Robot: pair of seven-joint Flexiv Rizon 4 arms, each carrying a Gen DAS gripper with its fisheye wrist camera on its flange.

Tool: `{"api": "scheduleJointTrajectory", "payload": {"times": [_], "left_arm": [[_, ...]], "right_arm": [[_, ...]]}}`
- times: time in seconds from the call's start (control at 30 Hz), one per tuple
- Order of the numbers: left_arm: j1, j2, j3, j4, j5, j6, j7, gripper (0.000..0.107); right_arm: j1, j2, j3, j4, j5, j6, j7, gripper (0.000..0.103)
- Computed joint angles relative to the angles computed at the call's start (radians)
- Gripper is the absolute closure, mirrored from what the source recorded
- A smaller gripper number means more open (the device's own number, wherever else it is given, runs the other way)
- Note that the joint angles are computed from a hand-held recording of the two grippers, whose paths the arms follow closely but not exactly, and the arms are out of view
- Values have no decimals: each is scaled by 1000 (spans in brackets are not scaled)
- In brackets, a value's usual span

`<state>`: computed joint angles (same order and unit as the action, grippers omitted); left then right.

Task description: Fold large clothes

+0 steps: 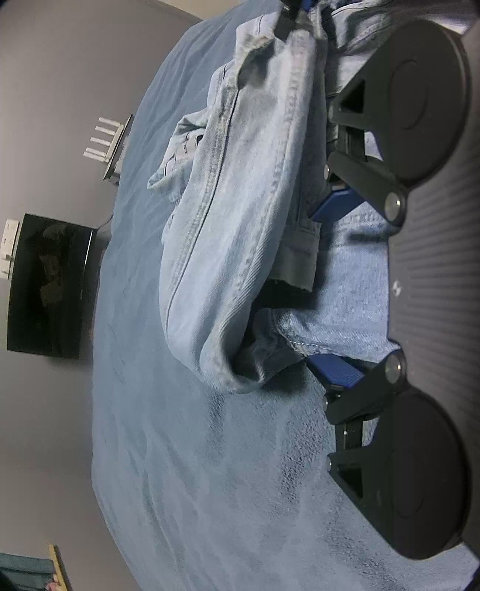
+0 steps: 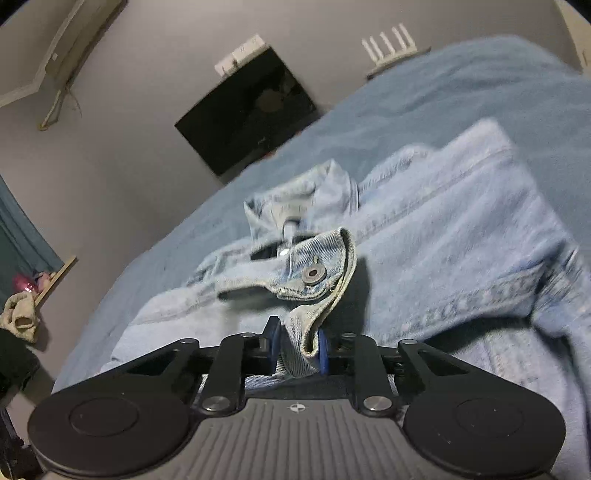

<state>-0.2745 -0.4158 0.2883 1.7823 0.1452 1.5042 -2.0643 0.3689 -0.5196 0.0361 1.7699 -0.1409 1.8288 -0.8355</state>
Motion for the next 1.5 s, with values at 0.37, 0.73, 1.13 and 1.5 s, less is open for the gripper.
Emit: {"api": "scheduleJointTrajectory", "payload": {"times": [0.37,0.73,1.13,1.5], "left_arm": [[-32,2,9,-33,80,-18,62,29],[-3,-8,-34,-59,80,-75,87,29],[4,-77,-17,-210,40,-55,65,28],[24,-228,-45,-400,57,-256,208,19]], "right_arm": [[327,149,-471,142,122,-15,-129,83],[313,67,-503,148,159,-8,-139,80],[345,-14,-533,52,142,113,-349,66],[200,-105,-401,-52,80,-39,-370,87]]}}
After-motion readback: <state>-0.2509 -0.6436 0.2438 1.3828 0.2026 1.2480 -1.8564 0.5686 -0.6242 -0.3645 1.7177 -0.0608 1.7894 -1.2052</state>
